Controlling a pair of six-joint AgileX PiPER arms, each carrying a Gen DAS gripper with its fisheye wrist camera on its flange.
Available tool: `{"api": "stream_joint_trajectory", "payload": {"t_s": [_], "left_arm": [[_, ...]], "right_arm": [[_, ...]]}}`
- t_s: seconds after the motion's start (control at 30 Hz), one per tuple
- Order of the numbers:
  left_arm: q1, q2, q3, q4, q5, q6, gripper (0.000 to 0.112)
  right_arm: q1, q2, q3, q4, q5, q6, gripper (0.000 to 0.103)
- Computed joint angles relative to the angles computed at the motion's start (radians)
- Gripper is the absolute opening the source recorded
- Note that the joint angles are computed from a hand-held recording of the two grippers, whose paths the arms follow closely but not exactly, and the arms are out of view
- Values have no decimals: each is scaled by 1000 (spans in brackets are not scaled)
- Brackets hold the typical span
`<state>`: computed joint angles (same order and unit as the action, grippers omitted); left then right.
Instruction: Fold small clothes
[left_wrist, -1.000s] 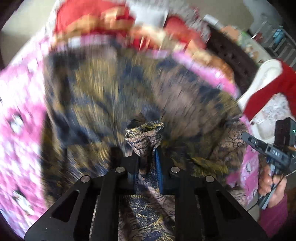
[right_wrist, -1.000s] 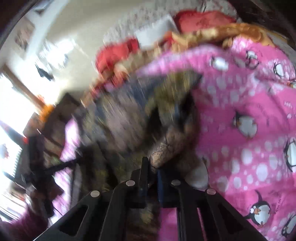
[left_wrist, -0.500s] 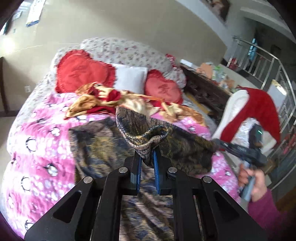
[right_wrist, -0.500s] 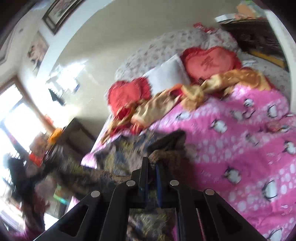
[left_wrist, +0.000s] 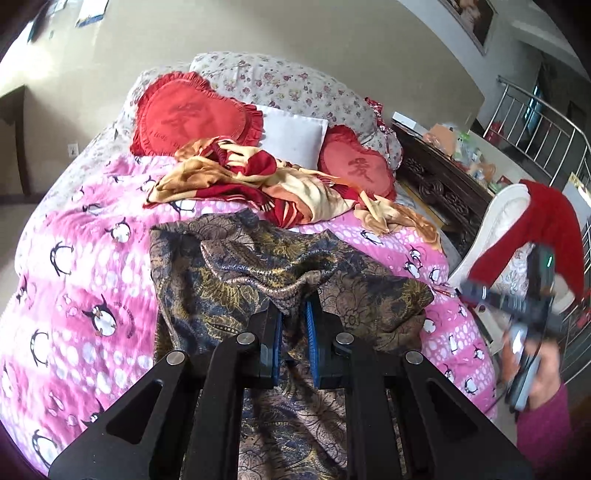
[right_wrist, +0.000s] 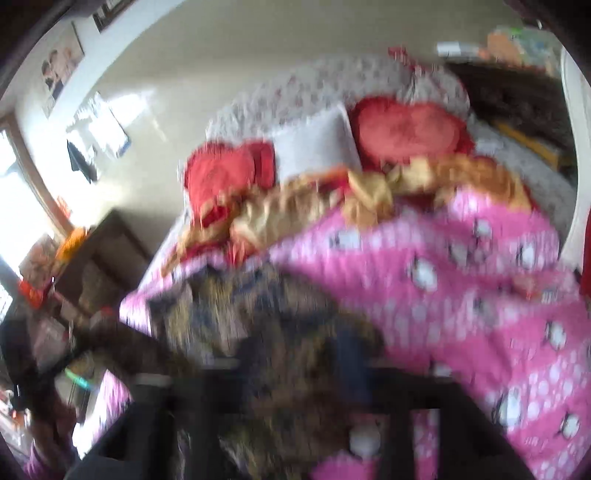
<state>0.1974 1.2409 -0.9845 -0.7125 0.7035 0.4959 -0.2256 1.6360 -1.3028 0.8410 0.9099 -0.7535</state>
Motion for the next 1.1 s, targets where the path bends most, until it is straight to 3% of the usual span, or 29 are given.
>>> {"api": "stream_joint_trajectory", "payload": {"t_s": [0.1,0.23,0.3,0.43,0.63,0.73,0.87,0.9,0.97,1.03,1.1], "left_arm": [[-5,-24,9,9,2,1,11],[-25,-76,1,45,34,-24,11],[-49,-114,-2,81,39,-43,11],[-62,-146,1,70,61,-32,11],[-105,-123,28,73,19,-40,11],[-151,-76,54,91,-107,-48,11],[-164,22,79,129,-272,-41,11],[-156,34,92,119,-303,-18,11],[-137,104,114,160,-373,-37,11],[-102,201,111,180,-382,-64,12],[-56,321,69,232,-312,-99,20]], "right_arm": [[-6,37,60,5,39,-14,74],[62,125,54,-44,-10,130,57],[74,175,34,-53,5,168,49],[46,211,66,46,12,108,11],[-96,140,85,171,32,20,8],[-112,170,4,195,70,72,8],[-45,221,-110,194,44,162,8],[-34,230,-129,197,32,172,8],[44,257,-174,119,-70,220,8],[96,357,-269,16,-56,319,8],[95,414,-300,36,-24,310,11]]}}
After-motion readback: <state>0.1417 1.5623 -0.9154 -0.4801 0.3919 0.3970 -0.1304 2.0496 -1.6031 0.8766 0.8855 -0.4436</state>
